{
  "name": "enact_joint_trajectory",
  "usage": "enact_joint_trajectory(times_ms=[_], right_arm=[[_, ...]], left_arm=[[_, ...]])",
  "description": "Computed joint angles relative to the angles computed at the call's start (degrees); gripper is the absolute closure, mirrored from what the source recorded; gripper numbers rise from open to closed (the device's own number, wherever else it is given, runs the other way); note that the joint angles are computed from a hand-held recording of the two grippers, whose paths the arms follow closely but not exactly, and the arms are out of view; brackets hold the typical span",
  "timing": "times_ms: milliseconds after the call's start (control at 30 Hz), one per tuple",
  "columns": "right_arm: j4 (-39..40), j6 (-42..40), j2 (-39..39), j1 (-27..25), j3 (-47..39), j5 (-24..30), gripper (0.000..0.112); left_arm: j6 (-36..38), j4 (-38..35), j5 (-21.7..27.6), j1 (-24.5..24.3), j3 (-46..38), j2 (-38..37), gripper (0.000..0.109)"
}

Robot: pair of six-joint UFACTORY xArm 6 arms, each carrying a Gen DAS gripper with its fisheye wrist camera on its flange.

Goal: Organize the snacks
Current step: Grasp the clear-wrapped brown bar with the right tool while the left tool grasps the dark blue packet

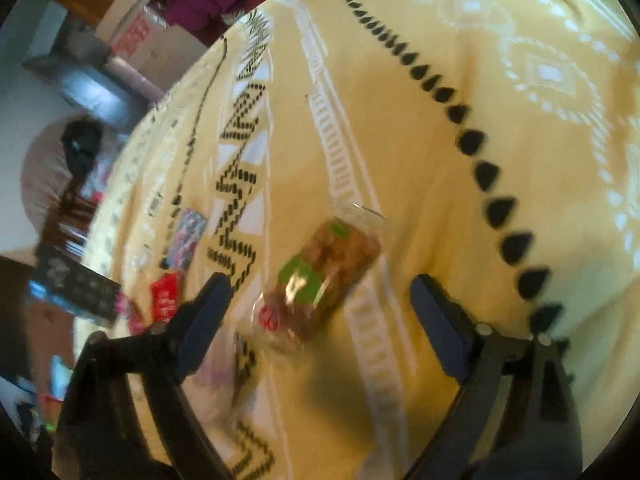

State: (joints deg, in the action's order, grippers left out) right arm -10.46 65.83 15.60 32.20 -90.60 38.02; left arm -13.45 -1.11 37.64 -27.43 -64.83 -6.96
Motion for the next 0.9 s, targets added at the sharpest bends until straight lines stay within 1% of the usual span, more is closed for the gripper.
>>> enact_joint_trajectory(times_ms=[67,133,167,200,233,267,367,433,533,633,700,733,767,800,833,867,900], right_arm=[[-1.5,-2.4,3.8,0.8,-6.1,5.7,0.025],[-3.8,-5.6,7.5,1.7,-12.4,12.4,0.036],[-5.3,-6.7,8.6,2.2,-14.5,14.7,0.047],[-6.5,-7.0,8.6,2.5,-14.6,15.4,0.058],[-7.4,-6.8,7.5,2.6,-13.1,14.8,0.060],[-7.8,-6.1,5.6,2.4,-10.3,12.8,0.063],[-10.4,-2.6,-0.1,2.6,-2.4,8.0,0.065],[-13.0,0.4,-4.2,3.3,2.4,5.1,0.068],[-16.5,5.1,-8.2,5.5,5.9,2.2,0.070],[-18.1,7.7,-10.6,8.4,7.7,1.1,0.070],[-16.5,6.7,-11.1,10.7,8.3,1.2,0.073],[-15.3,5.8,-11.1,11.7,8.3,1.4,0.073],[-13.8,4.5,-10.7,13.2,7.9,2.0,0.073],[-12.6,3.3,-10.6,13.9,7.9,2.5,0.073],[-11.3,1.8,-10.0,15.3,7.2,3.8,0.073],[-10.3,0.2,-8.9,16.3,6.1,5.1,0.073],[-9.5,-1.0,-8.2,16.8,5.5,5.8,0.073]], left_arm=[[0.2,-0.7,-0.2,0.1,-0.8,1.0,0.021],[0.4,-1.9,-0.3,0.3,-1.8,2.2,0.021],[0.6,-2.4,-0.4,0.2,-2.3,2.8,0.021],[0.7,-3.0,-0.7,0.2,-3.1,3.6,0.021],[0.9,-3.4,-1.0,0.1,-3.9,4.3,0.021],[1.4,-4.2,-1.5,0.0,-5.1,5.5,0.021],[4.1,-6.9,-2.4,-0.7,-9.3,9.1,0.021],[6.0,-9.3,-1.7,-1.1,-12.4,12.0,0.021],[7.4,-13.5,0.0,-1.6,-17.9,17.1,0.021],[6.0,-13.4,0.7,-2.2,-21.3,20.5,0.021],[5.5,-12.5,0.8,-2.7,-22.9,22.2,0.021],[5.1,-11.1,1.0,-3.0,-23.7,23.1,0.021],[3.7,-8.1,1.1,-3.4,-24.3,23.8,0.021],[2.5,-5.5,1.1,-3.7,-24.7,24.5,0.025],[2.1,-4.2,1.1,-3.9,-25.0,25.1,0.032],[1.4,-2.1,0.4,-4.2,-24.9,25.5,0.036],[-0.1,0.1,-0.1,-4.3,-24.7,25.6,0.050]])
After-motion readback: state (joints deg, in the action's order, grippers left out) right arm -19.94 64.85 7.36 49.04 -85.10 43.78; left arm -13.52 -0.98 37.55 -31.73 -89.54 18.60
